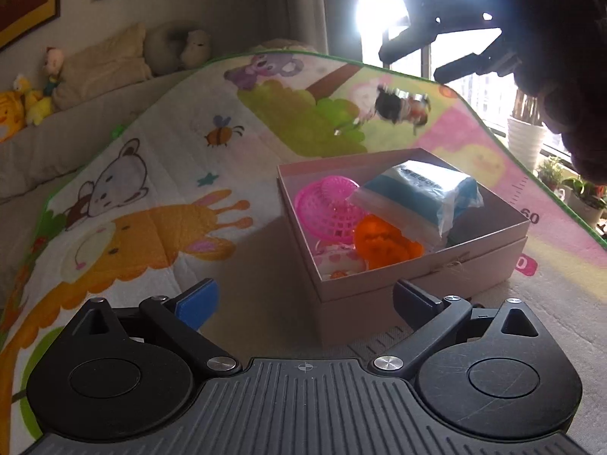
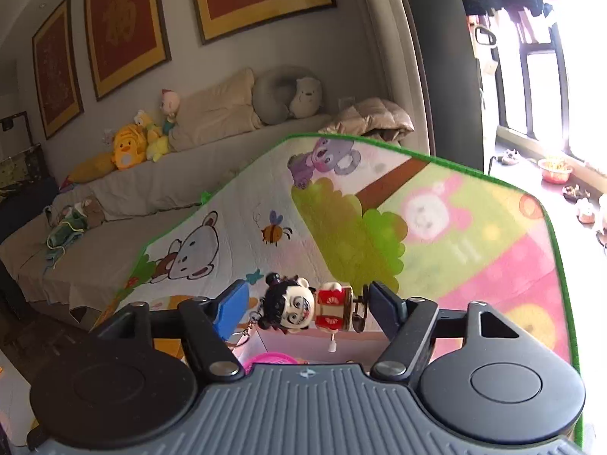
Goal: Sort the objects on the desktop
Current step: 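Carry the figurine and wipes pack over the pink box and release both, then push the wipes pack down into the pink box with the right tool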
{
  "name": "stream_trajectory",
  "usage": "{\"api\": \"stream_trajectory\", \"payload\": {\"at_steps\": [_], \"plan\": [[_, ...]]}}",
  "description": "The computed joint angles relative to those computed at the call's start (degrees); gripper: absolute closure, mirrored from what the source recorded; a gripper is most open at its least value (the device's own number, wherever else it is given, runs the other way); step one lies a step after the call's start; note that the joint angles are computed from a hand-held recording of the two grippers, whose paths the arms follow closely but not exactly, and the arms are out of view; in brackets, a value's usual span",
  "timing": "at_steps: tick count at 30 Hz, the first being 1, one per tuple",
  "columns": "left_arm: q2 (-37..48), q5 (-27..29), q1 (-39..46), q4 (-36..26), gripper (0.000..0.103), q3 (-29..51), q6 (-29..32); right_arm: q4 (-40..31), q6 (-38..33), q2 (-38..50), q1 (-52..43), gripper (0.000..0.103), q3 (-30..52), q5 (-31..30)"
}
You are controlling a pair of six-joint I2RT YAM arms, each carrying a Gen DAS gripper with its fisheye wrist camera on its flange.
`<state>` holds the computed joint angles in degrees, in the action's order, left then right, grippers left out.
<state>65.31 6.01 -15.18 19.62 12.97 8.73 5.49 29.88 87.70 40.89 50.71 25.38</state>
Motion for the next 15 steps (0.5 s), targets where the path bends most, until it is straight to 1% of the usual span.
{"api": "stream_trajectory", "payload": {"at_steps": [1,3,6,9,10,13,15], "plan": [[-1.4,1.0,1.0,-0.6,0.001,-0.9,0.2,0.0,0.6,1.4,-0.3,0.031,-0.1,-0.7],[-3.7,3.3,3.3,-2.2,0.000,-2.3,0.6,0.4,1.4,2.9,0.5,0.032,-1.7,0.2],[-3.2,5.6,5.4,-2.5,0.000,-3.1,0.7,0.9,2.3,2.9,2.8,0.036,-5.9,1.0],[-1.4,5.8,5.2,-1.2,0.000,-3.7,-0.2,-1.6,3.8,2.9,5.4,0.039,-8.4,0.9],[-1.2,6.2,5.3,-1.0,0.000,-3.9,-0.4,-0.8,3.9,2.2,6.6,0.038,-9.9,1.5],[-1.1,7.1,5.2,-0.7,0.000,-4.4,-0.9,-5.1,3.7,-0.2,10.5,0.039,-11.0,3.9],[-1.1,6.9,4.9,-0.7,0.000,-4.6,-0.8,-7.6,5.0,-1.7,13.1,0.039,-11.9,7.5]]}}
